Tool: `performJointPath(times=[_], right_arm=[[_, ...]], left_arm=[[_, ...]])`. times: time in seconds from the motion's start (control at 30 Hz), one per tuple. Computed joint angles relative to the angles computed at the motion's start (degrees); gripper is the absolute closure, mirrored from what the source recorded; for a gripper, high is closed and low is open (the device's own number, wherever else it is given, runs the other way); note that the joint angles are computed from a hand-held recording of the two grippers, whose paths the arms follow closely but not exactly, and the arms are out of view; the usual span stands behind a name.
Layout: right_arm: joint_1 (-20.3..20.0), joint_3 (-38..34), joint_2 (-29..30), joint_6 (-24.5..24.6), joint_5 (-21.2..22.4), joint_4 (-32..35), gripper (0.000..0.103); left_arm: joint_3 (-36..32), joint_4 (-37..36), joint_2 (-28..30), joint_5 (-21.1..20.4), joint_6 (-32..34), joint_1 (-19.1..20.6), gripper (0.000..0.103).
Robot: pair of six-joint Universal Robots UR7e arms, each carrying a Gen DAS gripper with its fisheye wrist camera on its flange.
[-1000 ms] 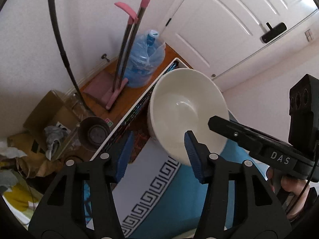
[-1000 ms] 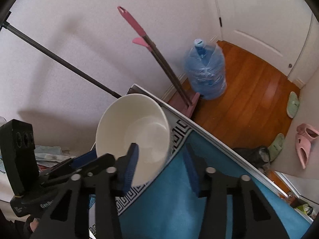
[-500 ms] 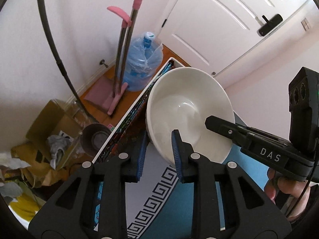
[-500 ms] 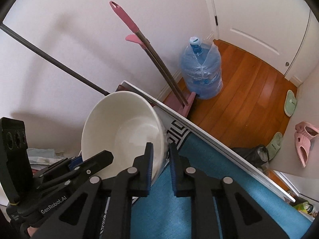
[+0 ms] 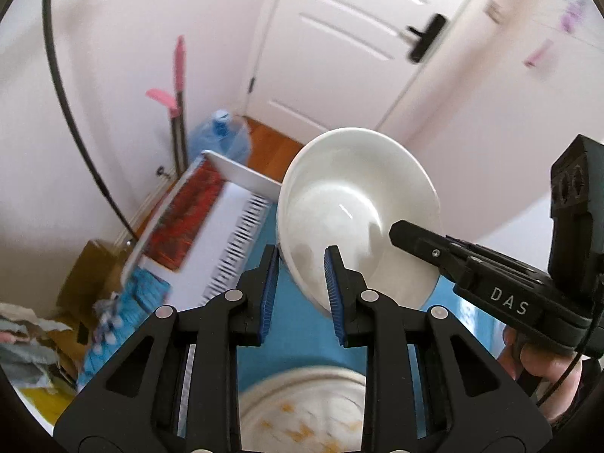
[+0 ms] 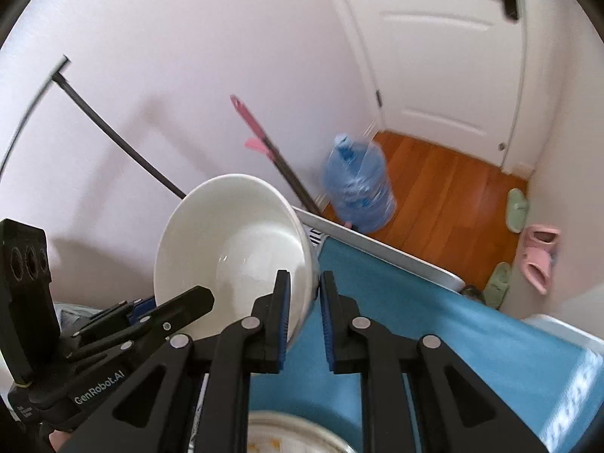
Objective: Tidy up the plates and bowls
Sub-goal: 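Carry the white bowl with both grippers and lower it into the cream bowl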
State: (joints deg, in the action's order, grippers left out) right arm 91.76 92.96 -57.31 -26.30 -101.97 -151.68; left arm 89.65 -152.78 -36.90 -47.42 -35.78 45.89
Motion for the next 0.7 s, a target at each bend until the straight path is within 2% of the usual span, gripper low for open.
performJointPath(times=[0.17,0.33,0.5,0.7], right_arm=[[-0.6,9.9,-11.5,-0.6,-1.5,-4.2,0.088],[-3.8,18.4,-23.9,-0.5,-2.2,-4.4,0.088],[-9.0,23.8,-33.4,0.1,-2.6,-3.4,0.088],[-16.0,28.6,-39.8,0.3,-2.6,-4.0,0.088]], left_arm=[[1.0,0.8,0.7,-1.3,-1.9,-6.3,0.081],[-0.6,1.9,4.0,-4.4,-3.8,-11.9,0.081],[-4.0,2.8,8.5,-8.9,-3.8,-15.0,0.081],[-8.7,5.8,14.4,-15.2,-2.2,-16.3,0.081]])
